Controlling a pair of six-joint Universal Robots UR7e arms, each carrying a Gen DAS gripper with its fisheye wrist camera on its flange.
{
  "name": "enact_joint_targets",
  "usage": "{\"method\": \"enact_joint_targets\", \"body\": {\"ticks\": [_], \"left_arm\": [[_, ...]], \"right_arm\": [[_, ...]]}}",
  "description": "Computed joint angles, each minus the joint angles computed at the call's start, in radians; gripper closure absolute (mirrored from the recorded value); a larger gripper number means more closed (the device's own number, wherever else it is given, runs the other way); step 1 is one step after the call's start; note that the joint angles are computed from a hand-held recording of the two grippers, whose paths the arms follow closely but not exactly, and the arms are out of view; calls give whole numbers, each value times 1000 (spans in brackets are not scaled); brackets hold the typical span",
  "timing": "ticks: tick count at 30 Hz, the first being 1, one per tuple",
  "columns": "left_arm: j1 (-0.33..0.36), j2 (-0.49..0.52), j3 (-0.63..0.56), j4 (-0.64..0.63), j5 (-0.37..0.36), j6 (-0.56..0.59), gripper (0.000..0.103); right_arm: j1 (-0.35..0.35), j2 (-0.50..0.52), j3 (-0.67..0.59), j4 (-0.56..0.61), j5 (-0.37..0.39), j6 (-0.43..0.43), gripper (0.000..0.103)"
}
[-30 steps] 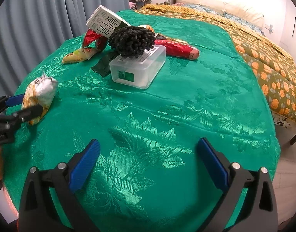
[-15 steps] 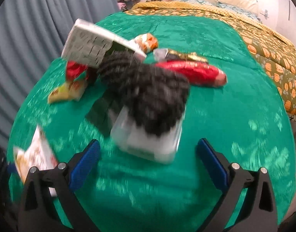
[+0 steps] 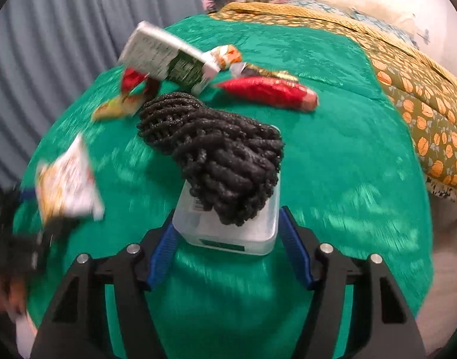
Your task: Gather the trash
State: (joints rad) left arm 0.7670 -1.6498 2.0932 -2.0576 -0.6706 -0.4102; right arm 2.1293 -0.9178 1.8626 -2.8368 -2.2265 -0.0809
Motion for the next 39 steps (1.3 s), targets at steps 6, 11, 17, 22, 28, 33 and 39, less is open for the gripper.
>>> {"method": "enact_joint_targets", "body": {"ticks": [6,11,17,22,28,33,39], "left_arm": [[-3,2,0,9,9,-13,6],[-5,1,1,15,14,-23,6],[-6,-2,3,15,19,-30,6],[-6,-3,4,15,17,-30,6],[-7,-10,8,6,9,-30,6],[-7,-11,8,8,11,-30,6],[2,-16,4,-8,-24,6,6]], "right_arm": [[37,-73,113,-18,-69,-39,39],[18,-112,164,-42,-39,-12,25],[26,-123,163,-36,-8,-6,20],[19,-73,123,-56,-81,-24,41],[34,-71,129,-153,-268,-96,42],[2,-125,160,-129,-253,-26,42],[-29,-210,206,-42,-109,73,29]]}}
